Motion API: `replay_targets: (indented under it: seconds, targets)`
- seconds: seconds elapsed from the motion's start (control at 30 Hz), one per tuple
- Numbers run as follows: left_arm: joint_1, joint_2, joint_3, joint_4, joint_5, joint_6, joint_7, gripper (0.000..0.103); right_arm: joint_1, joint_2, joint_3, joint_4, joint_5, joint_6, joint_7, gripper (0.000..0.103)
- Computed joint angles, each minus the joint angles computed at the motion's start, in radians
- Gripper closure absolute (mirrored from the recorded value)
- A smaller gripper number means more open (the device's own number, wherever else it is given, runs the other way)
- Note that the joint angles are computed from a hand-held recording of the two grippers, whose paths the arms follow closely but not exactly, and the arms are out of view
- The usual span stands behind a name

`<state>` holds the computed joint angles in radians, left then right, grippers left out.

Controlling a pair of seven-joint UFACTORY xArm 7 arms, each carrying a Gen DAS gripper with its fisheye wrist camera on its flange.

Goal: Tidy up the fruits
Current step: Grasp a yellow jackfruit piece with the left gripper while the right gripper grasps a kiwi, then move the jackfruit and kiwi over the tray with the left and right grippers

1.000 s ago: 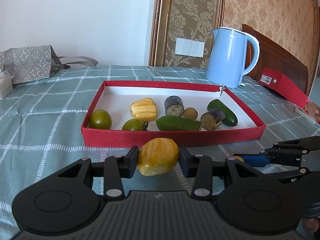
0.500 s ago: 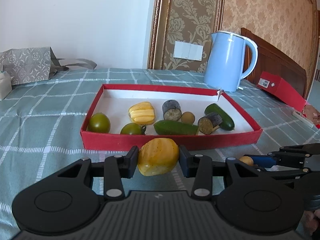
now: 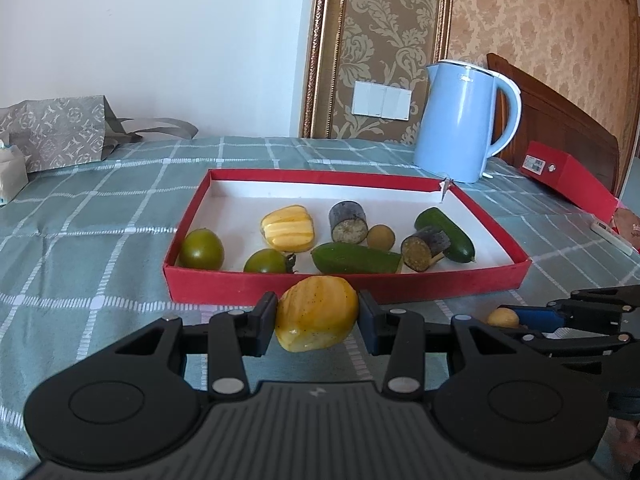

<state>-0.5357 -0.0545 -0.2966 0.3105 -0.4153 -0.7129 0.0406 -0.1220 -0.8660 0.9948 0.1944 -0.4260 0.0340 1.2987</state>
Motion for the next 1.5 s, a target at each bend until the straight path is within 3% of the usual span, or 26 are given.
replay_targets:
  seconds: [1.5]
  targets:
    - [-0.013,0.029,0.007,0.031,-0.076,0.004,0.036,0.062,-0.010,-0.021,0.017,-0.007,0.005,-0.011,0.040,0.076]
